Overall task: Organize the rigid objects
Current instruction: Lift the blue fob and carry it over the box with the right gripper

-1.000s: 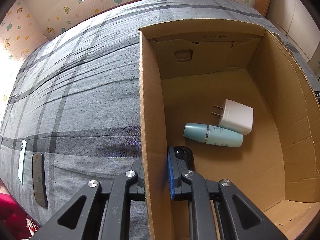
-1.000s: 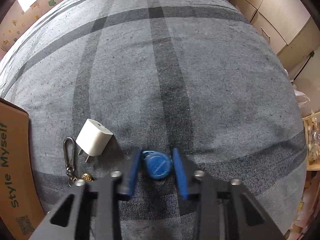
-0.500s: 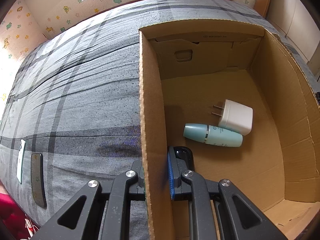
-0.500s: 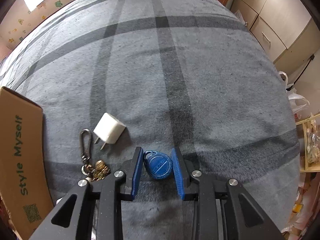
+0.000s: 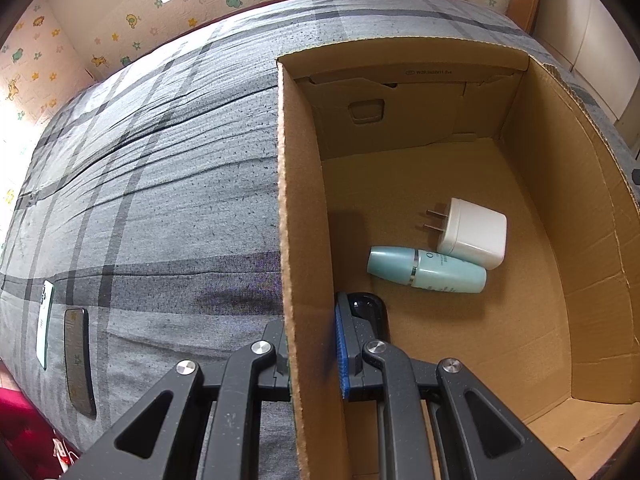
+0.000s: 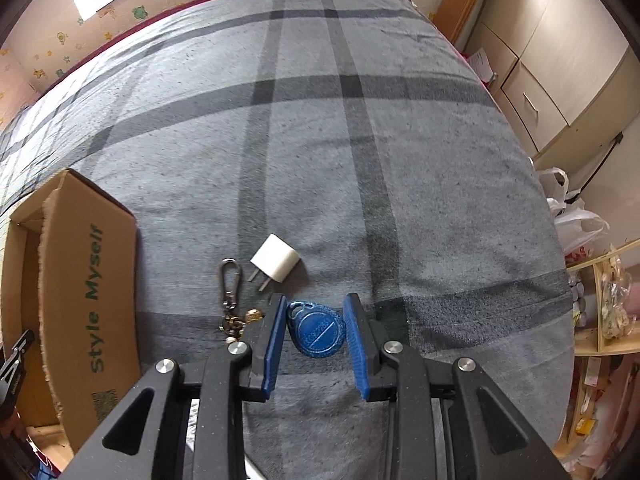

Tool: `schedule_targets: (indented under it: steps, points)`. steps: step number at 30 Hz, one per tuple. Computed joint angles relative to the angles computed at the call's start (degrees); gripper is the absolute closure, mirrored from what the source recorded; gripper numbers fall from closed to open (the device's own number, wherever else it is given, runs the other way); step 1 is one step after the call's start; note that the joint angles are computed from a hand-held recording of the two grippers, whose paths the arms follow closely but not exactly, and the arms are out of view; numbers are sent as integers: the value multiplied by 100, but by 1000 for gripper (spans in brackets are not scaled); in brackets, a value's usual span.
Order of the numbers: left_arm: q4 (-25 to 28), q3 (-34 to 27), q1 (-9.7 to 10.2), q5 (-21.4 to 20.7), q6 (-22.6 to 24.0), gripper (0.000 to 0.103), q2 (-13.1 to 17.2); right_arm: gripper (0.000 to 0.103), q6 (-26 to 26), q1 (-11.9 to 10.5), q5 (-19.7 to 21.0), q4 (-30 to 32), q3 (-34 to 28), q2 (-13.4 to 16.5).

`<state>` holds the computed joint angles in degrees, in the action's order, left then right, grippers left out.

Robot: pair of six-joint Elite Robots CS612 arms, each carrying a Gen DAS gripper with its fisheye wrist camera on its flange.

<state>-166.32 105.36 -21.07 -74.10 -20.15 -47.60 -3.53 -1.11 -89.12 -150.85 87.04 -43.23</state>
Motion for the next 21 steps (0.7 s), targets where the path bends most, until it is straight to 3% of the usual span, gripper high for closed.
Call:
schedule_targets:
  steps: [21]
  points:
    - [18, 13, -43, 63, -14, 88, -31, 72, -231, 353, 31, -136, 143, -348]
